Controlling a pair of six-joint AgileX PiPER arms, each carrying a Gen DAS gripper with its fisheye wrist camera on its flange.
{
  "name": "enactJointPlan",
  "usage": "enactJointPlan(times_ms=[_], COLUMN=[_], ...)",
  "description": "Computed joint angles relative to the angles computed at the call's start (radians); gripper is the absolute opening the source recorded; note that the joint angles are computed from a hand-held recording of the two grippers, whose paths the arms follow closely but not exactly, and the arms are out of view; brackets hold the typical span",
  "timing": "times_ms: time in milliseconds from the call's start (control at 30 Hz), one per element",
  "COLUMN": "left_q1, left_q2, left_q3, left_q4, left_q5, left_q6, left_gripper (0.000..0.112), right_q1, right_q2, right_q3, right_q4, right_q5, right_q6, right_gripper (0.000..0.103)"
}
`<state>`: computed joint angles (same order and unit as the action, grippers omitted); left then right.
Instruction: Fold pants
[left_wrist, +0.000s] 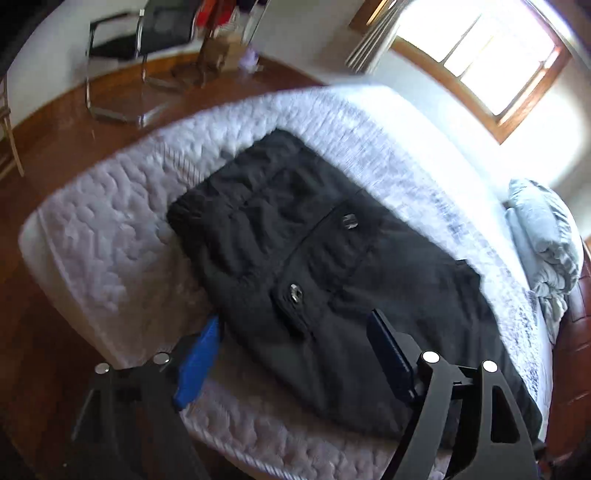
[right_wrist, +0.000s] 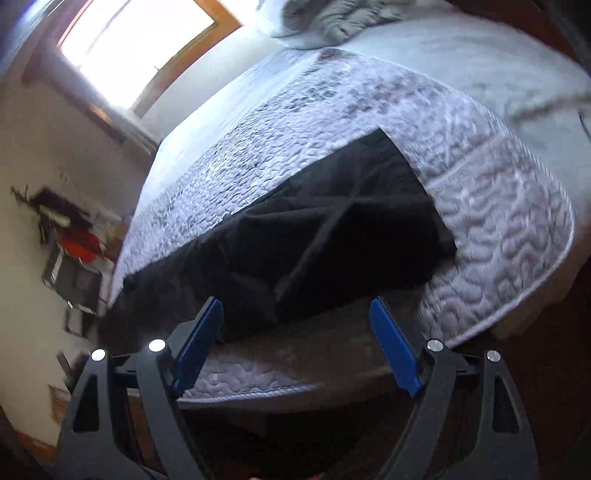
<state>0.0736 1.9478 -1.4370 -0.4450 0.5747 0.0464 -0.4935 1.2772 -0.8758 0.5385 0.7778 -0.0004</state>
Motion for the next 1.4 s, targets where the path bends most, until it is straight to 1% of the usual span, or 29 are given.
enactJointPlan(times_ms=[33,67,100,133,167,233,267,300,367,400,433,500,533,600,633,667,767,833,900,1000,1033,1067,1100,1133,1167,1200,1267,1333,1400], left_q1=[-0.013,-0.039,-0.053,-0.064,-0.074,-0.106,-0.123,-0.150,-0.191,-0.208,-0.220,-0.255,-0.262,-0.286,-0.298,-0.309,-0.334,-0.343,-0.347,-0.335,-0.326,-0.321,-0.313,-0.308,-0.311,-0.310,-0.322,-0.330,-0.337], left_q2=[-0.042,-0.089,-0.122,-0.166,-0.194,-0.198,-0.205,-0.186,-0.123,-0.086,-0.061,-0.008,0.016,0.074,0.092,0.125,0.165,0.179,0.181,0.173,0.159,0.156,0.152,0.150,0.152,0.149,0.169,0.179,0.187], left_q3=[0.036,0.071,0.103,0.145,0.169,0.159,0.176,0.159,0.104,0.075,0.056,0.011,-0.007,-0.062,-0.084,-0.121,-0.154,-0.154,-0.154,-0.130,-0.109,-0.103,-0.096,-0.095,-0.101,-0.099,-0.137,-0.159,-0.174], left_q4=[0.035,0.098,0.122,0.105,0.058,0.025,0.004,0.004,0.006,-0.007,-0.009,0.023,0.030,0.092,0.133,0.178,0.235,0.262,0.259,0.201,0.184,0.176,0.173,0.176,0.193,0.210,0.248,0.278,0.300], left_q5=[-0.020,-0.040,-0.068,-0.092,-0.094,-0.072,-0.076,-0.061,-0.035,-0.021,-0.015,-0.001,0.003,0.031,0.049,0.076,0.087,0.074,0.068,0.039,0.032,0.032,0.035,0.041,0.051,0.058,0.085,0.107,0.119], left_q6=[-0.032,-0.104,-0.137,-0.129,-0.094,-0.079,-0.066,-0.072,-0.074,-0.063,-0.064,-0.100,-0.105,-0.162,-0.198,-0.223,-0.247,-0.264,-0.270,-0.230,-0.208,-0.191,-0.173,-0.167,-0.178,-0.187,-0.224,-0.250,-0.275], left_gripper=[0.094,0.097,0.097,0.099,0.099,0.099,0.099,0.099,0.099,0.099,0.099,0.099,0.099,0.099,0.099,0.099,0.099,0.099,0.099,0.099,0.099,0.099,0.099,0.099,0.099,0.099,0.099,0.099,0.099], right_q1=[-0.036,-0.064,-0.081,-0.102,-0.116,-0.103,-0.090,-0.074,-0.024,-0.015,-0.022,-0.044,-0.044,-0.049,-0.045,-0.030,0.015,0.030,0.050,0.092,0.090,0.087,0.084,0.079,0.076,0.059,0.023,-0.001,-0.006], right_q2=[0.003,0.014,0.024,0.040,0.060,0.095,0.110,0.122,0.158,0.182,0.201,0.249,0.278,0.321,0.338,0.346,0.368,0.377,0.346,0.250,0.231,0.214,0.199,0.188,0.191,0.208,0.263,0.326,0.365], right_q3=[0.027,0.043,0.058,0.077,0.085,0.084,0.077,0.068,0.030,0.015,0.012,0.014,0.002,-0.009,-0.022,-0.045,-0.152,-0.229,-0.288,-0.300,-0.284,-0.259,-0.229,-0.179,-0.153,-0.116,-0.056,0.000,0.040], right_q4=[0.057,0.105,0.152,0.231,0.295,0.367,0.388,0.397,0.310,0.283,0.294,0.381,0.384,0.434,0.443,0.413,0.300,0.330,0.447,0.618,0.658,0.675,0.655,0.596,0.505,0.429,0.350,0.337,0.374], right_q5=[-0.007,-0.004,-0.013,-0.020,-0.013,-0.018,-0.021,-0.032,-0.079,-0.087,-0.084,-0.078,-0.077,-0.076,-0.079,-0.093,-0.087,-0.075,-0.084,-0.095,-0.085,-0.083,-0.094,-0.125,-0.146,-0.151,-0.146,-0.157,-0.182], right_q6=[-0.023,-0.044,-0.064,-0.116,-0.158,-0.190,-0.199,-0.202,-0.087,-0.040,-0.032,-0.084,-0.076,-0.114,-0.114,-0.082,0.004,-0.042,-0.225,-0.525,-0.589,-0.613,-0.598,-0.542,-0.447,-0.354,-0.248,-0.237,-0.287], right_gripper=[0.082,0.082,0.083,0.083,0.083,0.083,0.083,0.083,0.082,0.076,0.073,0.057,0.051,0.015,0.012,0.006,0.004,0.003,0.002,0.002,0.002,0.002,0.002,0.002,0.002,0.002,0.002,0.003,0.009])
